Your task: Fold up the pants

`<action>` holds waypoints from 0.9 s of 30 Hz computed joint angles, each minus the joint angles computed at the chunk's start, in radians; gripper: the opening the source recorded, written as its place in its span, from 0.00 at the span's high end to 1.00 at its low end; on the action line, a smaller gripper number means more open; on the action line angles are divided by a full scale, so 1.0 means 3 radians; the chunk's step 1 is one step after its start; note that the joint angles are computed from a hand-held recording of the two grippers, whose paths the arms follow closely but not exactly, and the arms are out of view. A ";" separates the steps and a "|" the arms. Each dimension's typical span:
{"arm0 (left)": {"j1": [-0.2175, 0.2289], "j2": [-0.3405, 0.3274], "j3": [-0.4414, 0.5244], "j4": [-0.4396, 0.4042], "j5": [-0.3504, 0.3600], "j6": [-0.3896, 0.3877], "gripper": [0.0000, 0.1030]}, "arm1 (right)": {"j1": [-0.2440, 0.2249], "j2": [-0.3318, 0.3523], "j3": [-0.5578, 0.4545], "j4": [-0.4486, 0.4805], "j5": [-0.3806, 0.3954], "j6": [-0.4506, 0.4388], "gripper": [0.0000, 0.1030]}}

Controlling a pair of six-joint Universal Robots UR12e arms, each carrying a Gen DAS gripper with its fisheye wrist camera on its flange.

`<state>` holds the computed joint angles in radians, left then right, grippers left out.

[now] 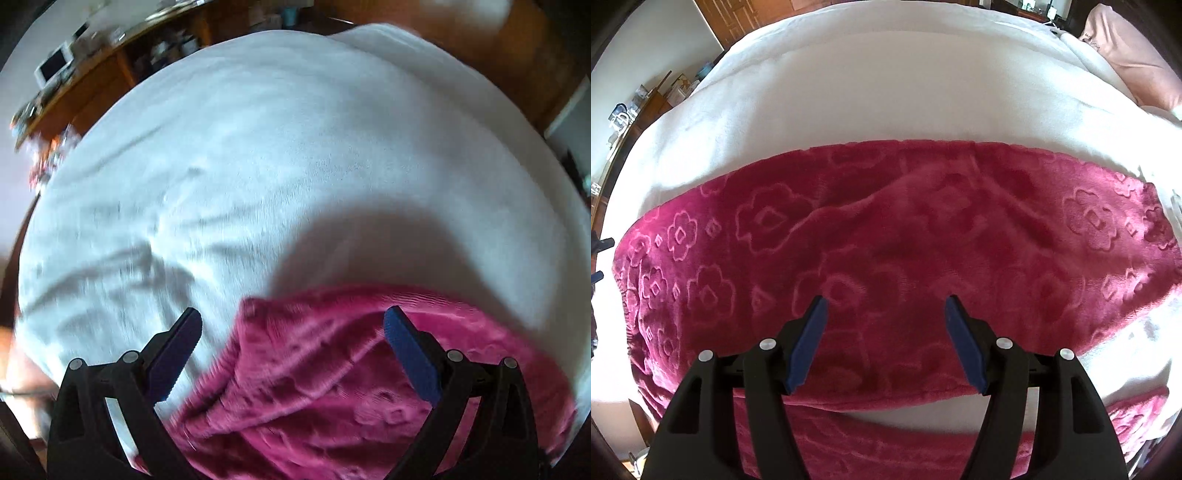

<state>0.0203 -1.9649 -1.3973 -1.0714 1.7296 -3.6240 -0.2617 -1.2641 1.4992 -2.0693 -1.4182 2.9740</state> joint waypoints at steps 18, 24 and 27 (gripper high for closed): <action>0.0022 0.0056 -0.0260 0.0228 -0.0303 0.0722 0.70 | -0.0159 -0.0021 -0.0062 0.0078 -0.0137 0.0210 0.35; 0.0008 0.0302 -0.0471 0.0348 -0.0352 0.0725 0.70 | -0.0406 0.0071 -0.0209 0.0114 -0.0216 0.0548 0.35; -0.0023 0.0390 -0.0532 0.0337 -0.0311 0.0664 0.70 | -0.0583 0.0182 -0.0373 0.0203 -0.0182 0.0797 0.35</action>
<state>0.0135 -1.8478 -1.5568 -0.9702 1.6363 -3.4247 -0.4367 -1.2095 1.3874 -2.0085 -1.4728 3.2130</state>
